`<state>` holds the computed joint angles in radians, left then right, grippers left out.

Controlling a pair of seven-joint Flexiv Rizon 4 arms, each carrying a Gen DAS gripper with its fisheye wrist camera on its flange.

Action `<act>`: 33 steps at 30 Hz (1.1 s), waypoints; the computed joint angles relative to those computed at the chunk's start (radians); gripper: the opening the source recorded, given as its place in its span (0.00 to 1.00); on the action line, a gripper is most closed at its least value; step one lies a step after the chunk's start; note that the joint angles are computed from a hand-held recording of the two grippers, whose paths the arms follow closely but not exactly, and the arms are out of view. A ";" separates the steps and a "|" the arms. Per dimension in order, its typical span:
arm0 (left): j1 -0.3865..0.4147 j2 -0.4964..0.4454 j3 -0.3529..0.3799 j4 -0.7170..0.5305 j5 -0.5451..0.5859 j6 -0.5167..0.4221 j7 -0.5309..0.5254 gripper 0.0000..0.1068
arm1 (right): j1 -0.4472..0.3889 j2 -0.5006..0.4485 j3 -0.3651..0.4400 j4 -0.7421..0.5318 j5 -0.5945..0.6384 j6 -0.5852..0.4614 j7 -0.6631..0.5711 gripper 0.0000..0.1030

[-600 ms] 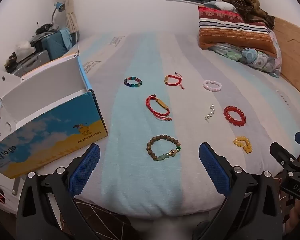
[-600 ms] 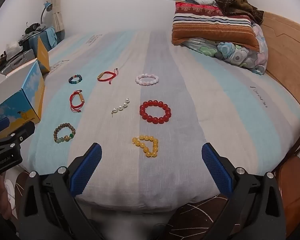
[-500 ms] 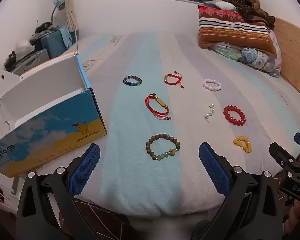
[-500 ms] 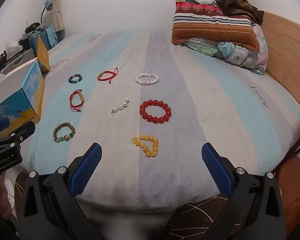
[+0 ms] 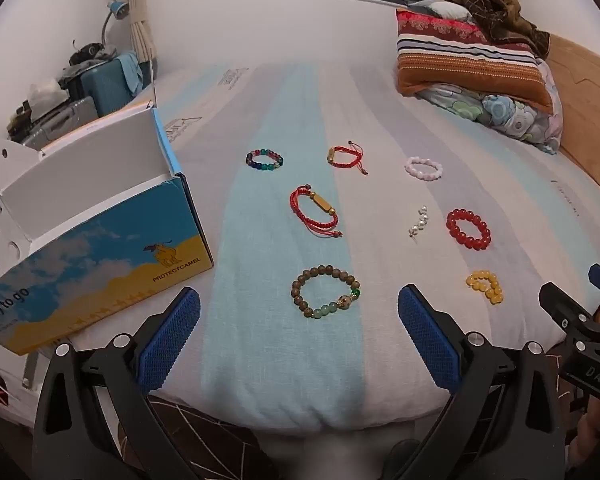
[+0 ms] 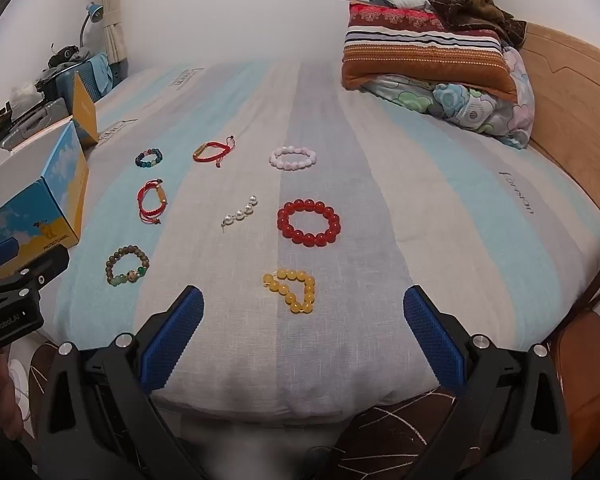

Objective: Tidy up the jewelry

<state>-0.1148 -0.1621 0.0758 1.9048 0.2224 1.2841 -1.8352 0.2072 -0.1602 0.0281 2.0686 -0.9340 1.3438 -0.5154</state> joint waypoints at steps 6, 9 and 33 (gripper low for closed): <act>0.001 0.001 0.000 0.003 -0.002 -0.002 0.001 0.91 | -0.001 0.003 0.003 0.001 0.004 -0.002 -0.003 0.93; 0.001 0.001 0.000 0.002 -0.001 -0.002 -0.001 0.91 | -0.001 0.003 0.003 0.001 0.004 -0.003 -0.002 0.93; -0.001 0.006 0.000 0.003 0.021 0.001 -0.003 0.91 | 0.001 0.003 0.005 -0.002 0.007 -0.007 -0.005 0.93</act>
